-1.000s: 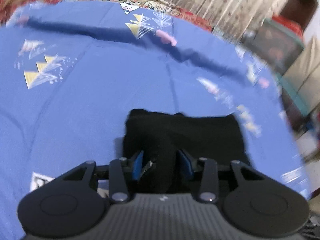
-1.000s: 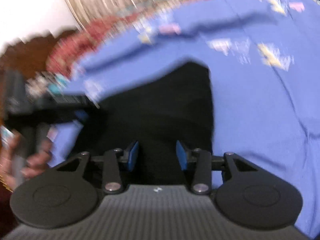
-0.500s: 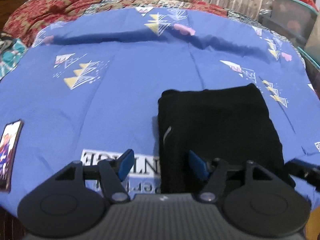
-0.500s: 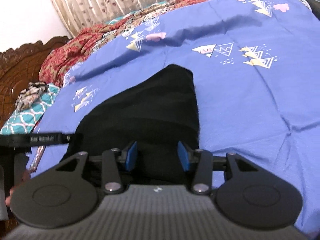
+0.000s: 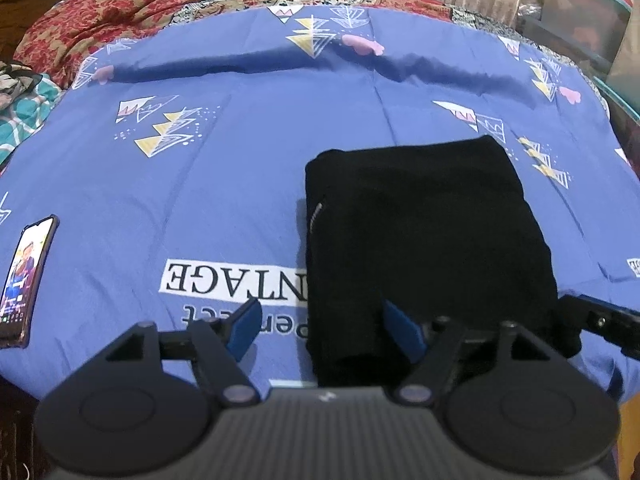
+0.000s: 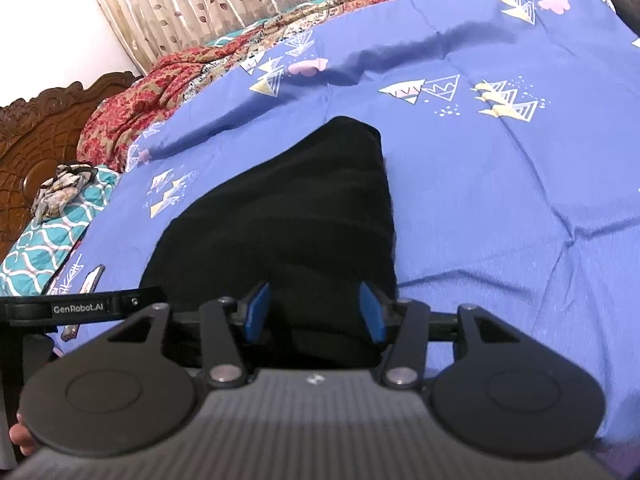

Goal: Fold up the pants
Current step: 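Position both open grippers at the edge of the folded black pants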

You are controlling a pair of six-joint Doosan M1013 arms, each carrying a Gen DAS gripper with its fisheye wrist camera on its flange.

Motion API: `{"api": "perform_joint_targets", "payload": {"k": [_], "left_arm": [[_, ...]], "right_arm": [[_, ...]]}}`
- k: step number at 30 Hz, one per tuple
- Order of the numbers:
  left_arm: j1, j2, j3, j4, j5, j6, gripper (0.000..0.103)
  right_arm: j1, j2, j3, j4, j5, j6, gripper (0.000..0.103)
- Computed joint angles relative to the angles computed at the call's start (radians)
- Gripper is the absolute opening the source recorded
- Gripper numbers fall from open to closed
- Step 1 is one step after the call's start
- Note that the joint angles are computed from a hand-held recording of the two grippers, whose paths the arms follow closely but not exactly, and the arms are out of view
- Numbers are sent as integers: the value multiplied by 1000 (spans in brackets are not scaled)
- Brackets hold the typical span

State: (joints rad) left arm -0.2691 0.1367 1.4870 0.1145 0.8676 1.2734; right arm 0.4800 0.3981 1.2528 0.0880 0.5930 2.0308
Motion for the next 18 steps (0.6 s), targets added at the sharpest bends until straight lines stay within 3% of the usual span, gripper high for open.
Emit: {"api": "perform_joint_targets", "payload": {"k": [18], "left_arm": [[2,16,4,6,15,-10,80]], "right_arm": [[-9,15,7,33,42,60,73]]}}
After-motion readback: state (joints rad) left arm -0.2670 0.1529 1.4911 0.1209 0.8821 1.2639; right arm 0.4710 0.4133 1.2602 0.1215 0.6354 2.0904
